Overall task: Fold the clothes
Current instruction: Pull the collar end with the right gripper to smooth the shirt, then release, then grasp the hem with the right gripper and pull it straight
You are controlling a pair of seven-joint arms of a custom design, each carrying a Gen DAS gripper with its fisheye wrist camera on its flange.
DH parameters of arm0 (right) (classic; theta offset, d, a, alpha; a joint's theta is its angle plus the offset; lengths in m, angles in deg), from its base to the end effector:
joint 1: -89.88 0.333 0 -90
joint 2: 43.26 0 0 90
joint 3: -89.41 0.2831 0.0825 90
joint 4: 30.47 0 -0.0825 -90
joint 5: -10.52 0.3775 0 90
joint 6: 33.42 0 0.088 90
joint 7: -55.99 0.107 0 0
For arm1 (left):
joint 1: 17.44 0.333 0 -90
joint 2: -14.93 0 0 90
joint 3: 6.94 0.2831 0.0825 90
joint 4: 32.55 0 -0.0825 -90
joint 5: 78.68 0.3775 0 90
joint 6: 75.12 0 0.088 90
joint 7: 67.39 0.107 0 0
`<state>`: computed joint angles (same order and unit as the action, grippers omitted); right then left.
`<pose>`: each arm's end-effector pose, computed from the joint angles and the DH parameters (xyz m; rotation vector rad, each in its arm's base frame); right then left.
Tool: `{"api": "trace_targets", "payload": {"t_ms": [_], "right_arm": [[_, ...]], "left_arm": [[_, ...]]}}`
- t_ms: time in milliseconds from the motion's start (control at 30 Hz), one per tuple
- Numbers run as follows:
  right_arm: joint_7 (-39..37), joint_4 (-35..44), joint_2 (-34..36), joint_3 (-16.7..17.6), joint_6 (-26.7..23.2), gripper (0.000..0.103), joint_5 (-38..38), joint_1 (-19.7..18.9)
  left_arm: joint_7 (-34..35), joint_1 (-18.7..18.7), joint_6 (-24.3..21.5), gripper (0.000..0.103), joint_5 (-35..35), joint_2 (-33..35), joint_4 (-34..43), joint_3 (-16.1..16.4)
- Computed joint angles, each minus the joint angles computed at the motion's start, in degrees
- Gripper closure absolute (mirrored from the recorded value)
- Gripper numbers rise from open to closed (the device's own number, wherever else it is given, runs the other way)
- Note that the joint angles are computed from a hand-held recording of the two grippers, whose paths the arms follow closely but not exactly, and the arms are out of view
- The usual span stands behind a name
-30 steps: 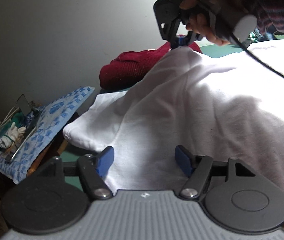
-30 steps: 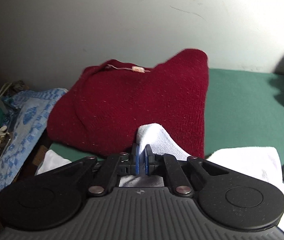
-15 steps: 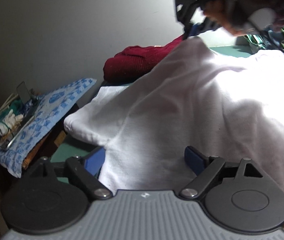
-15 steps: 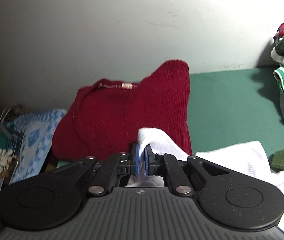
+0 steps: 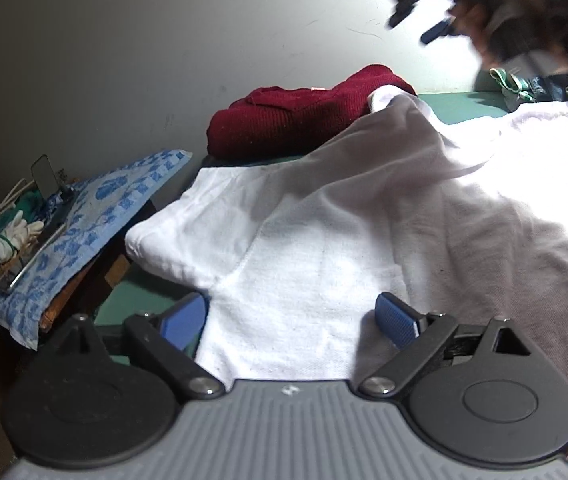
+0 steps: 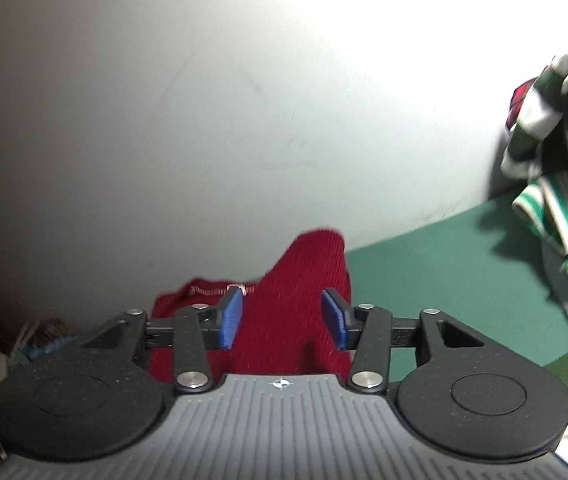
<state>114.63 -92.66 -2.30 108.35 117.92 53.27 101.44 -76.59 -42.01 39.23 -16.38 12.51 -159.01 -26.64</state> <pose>0.7116 0.2907 0.4883 -1.6815 1.1310 -0.0320 0.4074 -0.3222 0.3827 -1.8212 1.2318 -0.3438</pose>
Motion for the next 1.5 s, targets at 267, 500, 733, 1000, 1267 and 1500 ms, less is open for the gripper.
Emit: {"api": "trace_targets", "payload": {"t_ms": [267, 500, 733, 1000, 1267, 1500], "right_arm": [[-17.17, -25.21, -18.88, -1.18, -15.69, 0.081, 5.23, -9.5], [-18.22, -40.81, -26.84, -8.68, -6.68, 0.081, 8.06, -6.98], [-33.19, -64.08, -46.33, -15.18, 0.83, 0.075, 20.38, -6.36], [-27.12, -84.96, -68.21, -24.74, -12.71, 0.073, 1.2, -9.65], [-29.69, -86.71, -77.32, -30.4, -29.25, 0.073, -19.89, -13.11], [-26.15, -82.79, -74.29, -34.41, -30.1, 0.066, -17.96, -14.2]], "left_arm": [[-0.47, 0.39, 1.5, 0.01, -0.02, -0.82, -0.99, 0.11], [-0.41, 0.66, 1.67, 0.008, -0.22, -0.65, -0.83, -0.04], [-0.16, 0.66, 2.45, 0.005, -0.21, -1.02, -1.24, 0.07], [-0.8, 1.76, 5.32, 0.003, -1.03, -2.41, -2.67, 0.07], [8.75, -0.05, 1.92, 0.004, -2.64, -1.24, 0.28, -0.58], [16.16, -2.23, 7.42, 0.003, -7.36, -4.48, 0.13, -3.38]]}}
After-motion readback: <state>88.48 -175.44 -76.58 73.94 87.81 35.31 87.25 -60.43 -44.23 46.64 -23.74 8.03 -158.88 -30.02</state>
